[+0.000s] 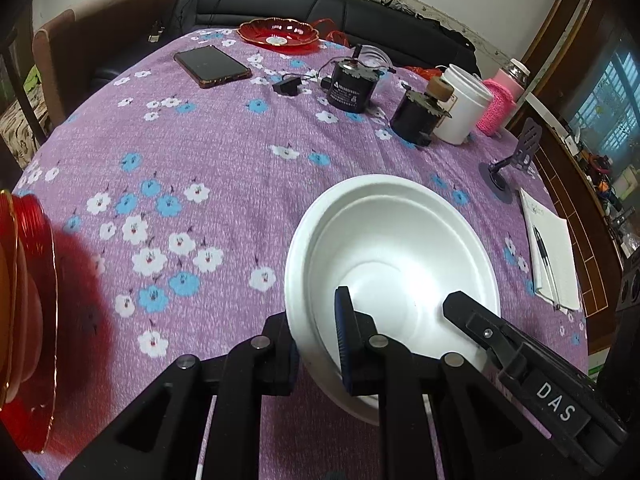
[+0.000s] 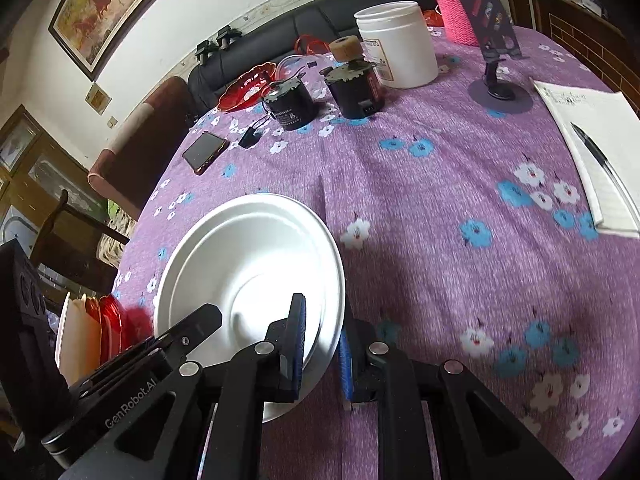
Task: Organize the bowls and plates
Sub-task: 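Carry the white plate with the right tool toward the red stack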
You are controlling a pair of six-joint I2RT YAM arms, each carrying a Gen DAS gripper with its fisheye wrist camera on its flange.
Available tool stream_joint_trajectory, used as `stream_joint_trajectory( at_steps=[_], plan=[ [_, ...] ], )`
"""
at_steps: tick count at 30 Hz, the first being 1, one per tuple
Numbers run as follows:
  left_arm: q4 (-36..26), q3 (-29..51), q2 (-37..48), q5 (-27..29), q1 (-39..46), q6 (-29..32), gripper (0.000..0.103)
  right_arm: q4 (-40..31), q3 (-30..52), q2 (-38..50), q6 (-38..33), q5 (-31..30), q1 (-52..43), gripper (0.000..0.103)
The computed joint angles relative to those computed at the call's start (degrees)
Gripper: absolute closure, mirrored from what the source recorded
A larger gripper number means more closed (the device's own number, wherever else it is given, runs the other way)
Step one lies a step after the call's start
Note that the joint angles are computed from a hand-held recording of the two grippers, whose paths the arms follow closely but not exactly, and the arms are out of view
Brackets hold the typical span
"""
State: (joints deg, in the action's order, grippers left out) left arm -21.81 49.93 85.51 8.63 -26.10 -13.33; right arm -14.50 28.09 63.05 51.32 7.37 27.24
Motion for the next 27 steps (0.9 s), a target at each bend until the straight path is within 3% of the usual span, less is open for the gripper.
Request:
stream_joint_trajectory(
  at_steps=[12,27],
  plan=[
    [-0.25,-4.51,-3.91,0.84,-0.61,-0.56,0.088,-3.54,-3.03,-6.68,4.35,3.22,5.36,0.087],
    [-2.24,-12.57,-15.26,2.42,1.09,0.33,0.088,-9.33,-4.31,-12.04,15.01,13.61,20.50,0.087]
  ],
)
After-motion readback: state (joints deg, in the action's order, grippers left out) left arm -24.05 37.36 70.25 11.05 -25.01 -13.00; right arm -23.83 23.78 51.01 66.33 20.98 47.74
